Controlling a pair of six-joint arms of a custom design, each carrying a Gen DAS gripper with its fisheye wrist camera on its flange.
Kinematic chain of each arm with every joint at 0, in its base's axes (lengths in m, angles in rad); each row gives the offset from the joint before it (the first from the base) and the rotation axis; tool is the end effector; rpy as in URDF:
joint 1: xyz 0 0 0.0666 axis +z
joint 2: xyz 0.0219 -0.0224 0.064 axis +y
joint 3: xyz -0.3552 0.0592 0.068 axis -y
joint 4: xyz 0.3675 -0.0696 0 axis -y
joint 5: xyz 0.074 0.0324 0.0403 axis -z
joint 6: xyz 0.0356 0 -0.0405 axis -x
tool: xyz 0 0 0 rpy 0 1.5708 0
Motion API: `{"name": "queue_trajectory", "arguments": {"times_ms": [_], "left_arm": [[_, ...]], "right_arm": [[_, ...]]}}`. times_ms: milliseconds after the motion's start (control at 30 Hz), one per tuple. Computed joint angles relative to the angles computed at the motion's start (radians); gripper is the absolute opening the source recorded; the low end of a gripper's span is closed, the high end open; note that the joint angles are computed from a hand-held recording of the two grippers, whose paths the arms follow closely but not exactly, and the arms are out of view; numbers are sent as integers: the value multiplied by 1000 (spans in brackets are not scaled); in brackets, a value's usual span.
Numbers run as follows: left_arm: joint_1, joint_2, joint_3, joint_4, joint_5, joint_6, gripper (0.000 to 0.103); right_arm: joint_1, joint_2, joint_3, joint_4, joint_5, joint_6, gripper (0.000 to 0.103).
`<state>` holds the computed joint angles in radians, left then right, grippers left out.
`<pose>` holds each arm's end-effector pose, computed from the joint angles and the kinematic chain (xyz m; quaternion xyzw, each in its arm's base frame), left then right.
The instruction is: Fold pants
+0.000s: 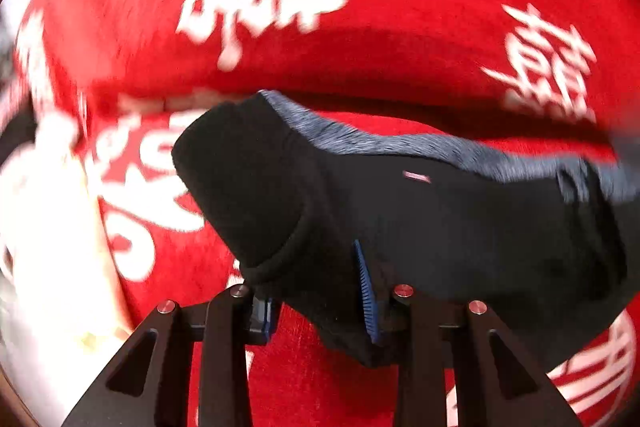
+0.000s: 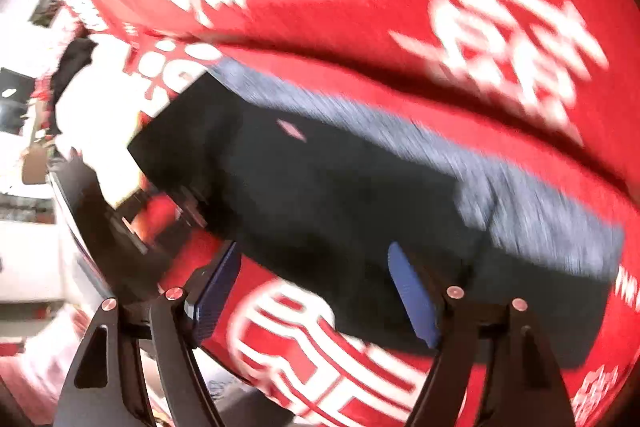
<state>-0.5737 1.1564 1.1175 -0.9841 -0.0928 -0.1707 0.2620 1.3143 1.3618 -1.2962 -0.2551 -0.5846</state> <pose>0.3083 -0.1958 0.3753 0.3380 0.9004 -0.0103 0.2737 0.3830 0.1116 0.4059 0.1371 0.9696 0.1798 0.0934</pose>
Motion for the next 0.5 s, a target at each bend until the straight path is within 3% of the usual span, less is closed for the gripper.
{"name": "queue_trajectory", "arguments": {"times_ms": [200,367,467,500], "left_arm": [[-25,-25,-26,29,-42,-69,34],[-46,-35,-40,41,-73,-70,34],[-48,-35,-40,45,-77,-67,34],[-51,-36,-41,46,-80,-64,34]], "right_arm": [[-5,342,375,-108,-236,130,83],[65,565,613,-273,-284,252,84],[95,666,705,-379,-245,319,84],[97,670,692,-381,-229,314,79]]}}
